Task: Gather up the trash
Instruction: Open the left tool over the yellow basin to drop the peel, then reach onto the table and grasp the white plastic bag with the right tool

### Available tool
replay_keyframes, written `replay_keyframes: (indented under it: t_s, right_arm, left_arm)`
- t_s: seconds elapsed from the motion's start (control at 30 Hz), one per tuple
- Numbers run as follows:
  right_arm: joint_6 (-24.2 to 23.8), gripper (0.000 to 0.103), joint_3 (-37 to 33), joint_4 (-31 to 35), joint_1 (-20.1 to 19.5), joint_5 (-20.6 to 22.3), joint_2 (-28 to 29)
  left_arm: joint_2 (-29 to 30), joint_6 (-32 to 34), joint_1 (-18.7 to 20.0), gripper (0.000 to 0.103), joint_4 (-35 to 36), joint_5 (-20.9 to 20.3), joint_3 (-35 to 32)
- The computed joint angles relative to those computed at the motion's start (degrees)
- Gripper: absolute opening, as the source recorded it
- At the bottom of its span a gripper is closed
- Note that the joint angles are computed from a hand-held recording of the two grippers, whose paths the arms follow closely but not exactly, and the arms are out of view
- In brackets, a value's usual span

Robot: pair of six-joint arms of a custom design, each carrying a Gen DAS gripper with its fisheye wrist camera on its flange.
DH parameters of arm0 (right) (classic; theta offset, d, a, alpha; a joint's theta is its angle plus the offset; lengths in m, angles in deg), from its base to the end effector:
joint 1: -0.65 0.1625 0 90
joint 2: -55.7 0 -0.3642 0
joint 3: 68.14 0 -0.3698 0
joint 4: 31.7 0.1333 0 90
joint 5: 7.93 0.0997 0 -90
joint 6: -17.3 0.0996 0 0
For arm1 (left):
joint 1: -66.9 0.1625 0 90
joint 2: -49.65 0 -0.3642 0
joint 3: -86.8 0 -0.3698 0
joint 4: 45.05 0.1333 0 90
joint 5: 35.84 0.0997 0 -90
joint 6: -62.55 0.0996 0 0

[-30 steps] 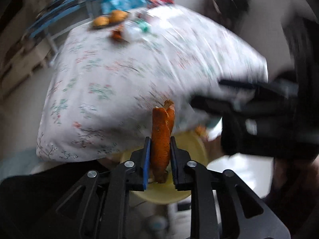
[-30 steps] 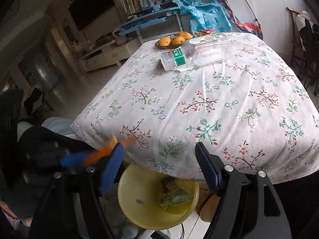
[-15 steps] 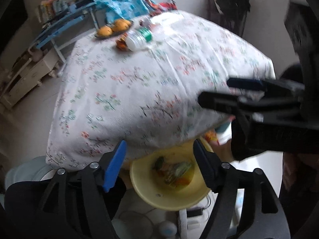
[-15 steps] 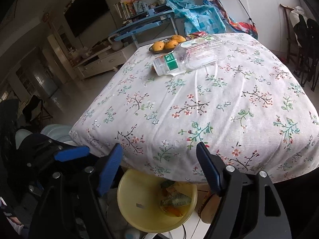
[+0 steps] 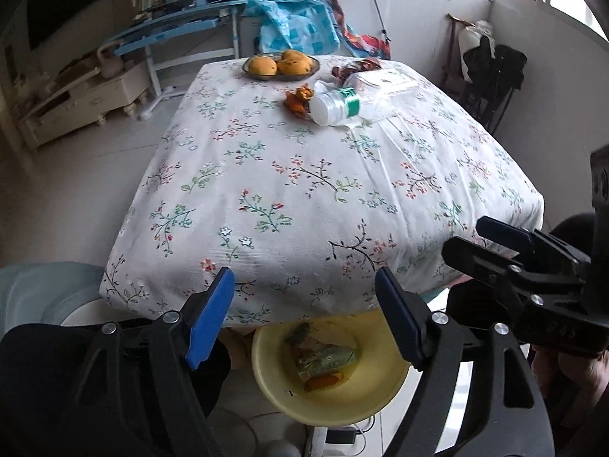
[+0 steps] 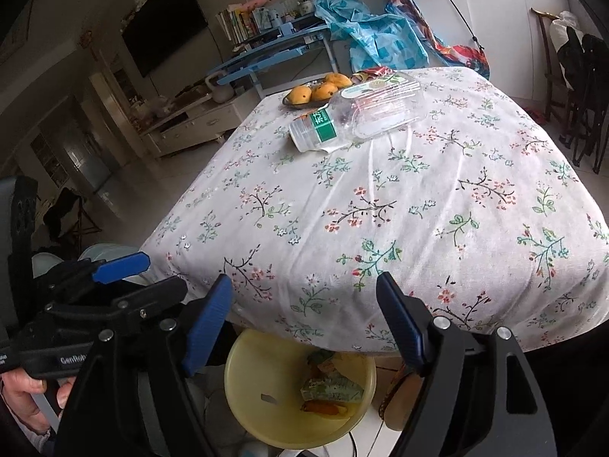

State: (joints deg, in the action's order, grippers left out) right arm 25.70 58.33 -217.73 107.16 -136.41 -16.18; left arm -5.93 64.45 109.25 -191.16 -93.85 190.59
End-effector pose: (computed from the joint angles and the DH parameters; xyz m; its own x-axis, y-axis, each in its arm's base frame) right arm 0.1974 -0.4149 0.2148 -0.8894 0.2755 0.3648 -0.0840 0.6858 -0.7229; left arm -0.2905 -0.5166 0.1172 -0.6006 0.5996 -0.5290 0.7524 0.6477 -0.1200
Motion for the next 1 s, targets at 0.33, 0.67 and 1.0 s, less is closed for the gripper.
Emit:
replay_keyframes:
  t_s: [0.33,0.67,1.0]
  right_arm:
    - [-5.2,0.075,-3.5,-0.4,0.7,-1.7,1.8]
    - [-18.1,0.072,-28.4,14.3,-1.8,-4.0,12.4]
    - [-10.9,0.053,-58.0,50.8,-7.5,-12.7,26.5]
  left_arm:
    - [-1.0,-6.6,2.1,0.076,-1.0,-1.1,-1.0]
    - [-0.9,-11.6,4.8,0.077,-0.2,-5.6,-3.3]
    - [-0.1,-12.4,5.8,0.078,1.0,-7.9,-5.1]
